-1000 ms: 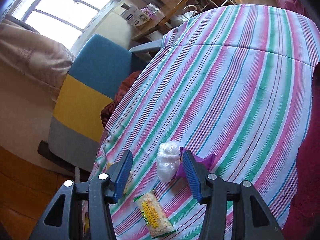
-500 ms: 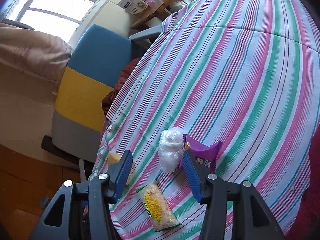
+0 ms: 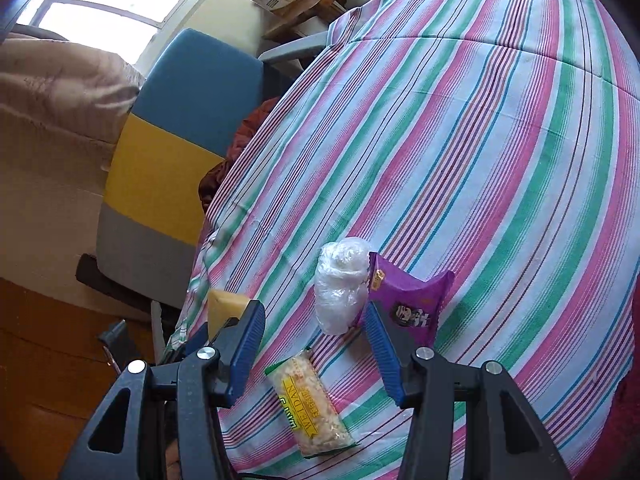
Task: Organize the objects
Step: 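Grasp the purple snack packet with the right tool while the left tool lifts the sponge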
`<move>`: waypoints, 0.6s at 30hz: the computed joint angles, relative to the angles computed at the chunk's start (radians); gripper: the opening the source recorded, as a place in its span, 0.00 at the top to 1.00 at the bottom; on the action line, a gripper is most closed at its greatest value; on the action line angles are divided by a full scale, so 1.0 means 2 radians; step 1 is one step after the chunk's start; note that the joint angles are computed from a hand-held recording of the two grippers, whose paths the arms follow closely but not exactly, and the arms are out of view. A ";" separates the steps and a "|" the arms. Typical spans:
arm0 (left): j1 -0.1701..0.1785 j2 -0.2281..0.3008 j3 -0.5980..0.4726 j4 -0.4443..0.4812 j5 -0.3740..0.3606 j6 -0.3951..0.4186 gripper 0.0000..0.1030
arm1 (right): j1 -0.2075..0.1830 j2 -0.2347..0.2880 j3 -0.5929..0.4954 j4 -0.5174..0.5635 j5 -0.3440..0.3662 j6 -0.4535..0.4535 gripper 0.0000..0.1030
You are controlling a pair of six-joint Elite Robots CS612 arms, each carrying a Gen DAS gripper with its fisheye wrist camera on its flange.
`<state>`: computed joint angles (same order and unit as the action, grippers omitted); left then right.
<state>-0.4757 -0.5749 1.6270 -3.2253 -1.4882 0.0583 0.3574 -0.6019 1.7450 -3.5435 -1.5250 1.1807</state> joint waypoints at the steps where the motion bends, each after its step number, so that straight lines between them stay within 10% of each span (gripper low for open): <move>1: -0.002 -0.002 0.006 -0.007 0.007 -0.001 0.55 | 0.000 0.000 -0.001 0.003 -0.001 -0.002 0.48; 18: -0.020 -0.067 0.173 -0.086 0.001 -0.112 0.56 | 0.004 -0.004 -0.008 0.041 0.005 -0.031 0.48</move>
<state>-0.5153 -0.7091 1.9726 -3.3970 -1.4865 -0.1654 0.3651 -0.6090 1.7292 -3.4624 -1.5154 1.1191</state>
